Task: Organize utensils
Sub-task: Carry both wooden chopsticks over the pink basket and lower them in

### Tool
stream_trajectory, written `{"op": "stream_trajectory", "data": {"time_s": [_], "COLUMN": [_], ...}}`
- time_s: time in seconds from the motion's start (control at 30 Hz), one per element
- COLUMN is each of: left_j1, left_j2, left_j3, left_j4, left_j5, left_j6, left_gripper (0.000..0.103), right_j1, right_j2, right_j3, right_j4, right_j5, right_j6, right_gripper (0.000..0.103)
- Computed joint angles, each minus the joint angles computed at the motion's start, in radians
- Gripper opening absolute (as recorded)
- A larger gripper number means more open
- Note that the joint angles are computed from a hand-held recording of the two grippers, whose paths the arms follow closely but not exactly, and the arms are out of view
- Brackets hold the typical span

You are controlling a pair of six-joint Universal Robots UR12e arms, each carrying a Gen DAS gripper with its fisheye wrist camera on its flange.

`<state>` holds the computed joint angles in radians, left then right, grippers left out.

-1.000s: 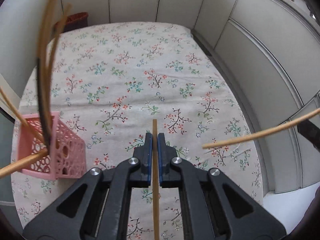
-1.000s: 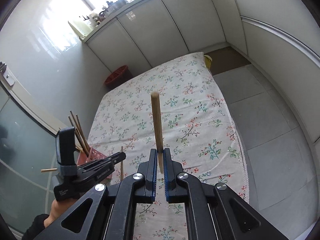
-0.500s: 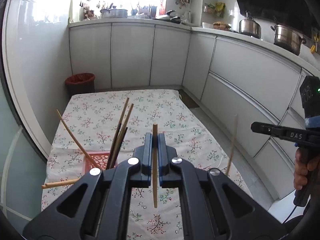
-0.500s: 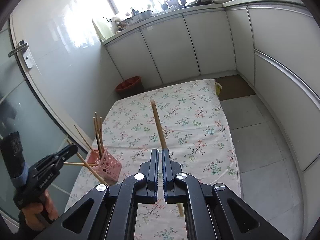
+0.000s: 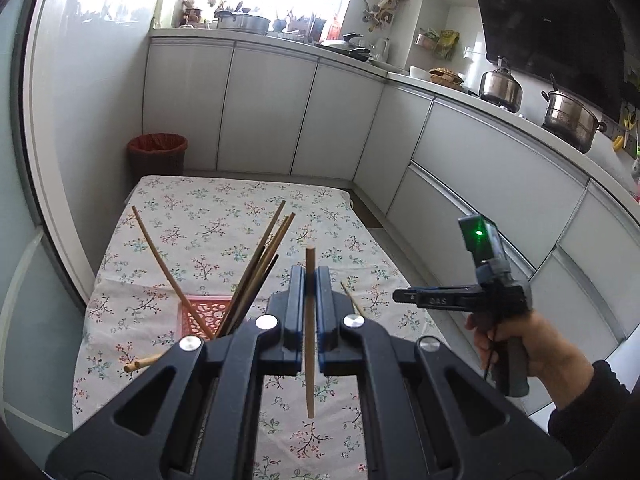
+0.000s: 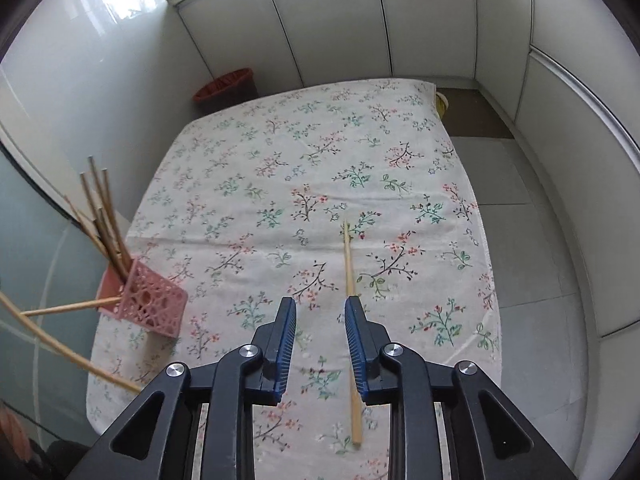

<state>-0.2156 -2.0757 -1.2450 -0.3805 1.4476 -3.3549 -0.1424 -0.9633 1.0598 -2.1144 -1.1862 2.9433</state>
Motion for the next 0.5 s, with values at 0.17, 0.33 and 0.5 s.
{"op": "stream_trajectory", "data": {"time_s": [0.17, 0.33, 0.5], "left_j1": [0.011, 0.015, 0.017], "left_j2": [-0.002, 0.0, 0.005], "left_j3": [0.0, -0.002, -0.008], "left_j4": [-0.023, -0.034, -0.017], "left_j5": [-0.015, -0.033, -0.031], "left_j6": [0.002, 0.013, 0.013], "left_gripper": [0.006, 0.006, 0.006], "right_j1": [0.029, 0.051, 0.065], "right_j2": [0.125, 0.218, 0.25], "right_j3": [-0.157, -0.268, -0.293], "right_j4": [0.098, 0.151, 0.149], "right_j5": [-0.062, -0.123, -0.185], "right_j6": [0.001, 0.014, 0.011], "right_gripper": [0.026, 0.024, 0.006]}}
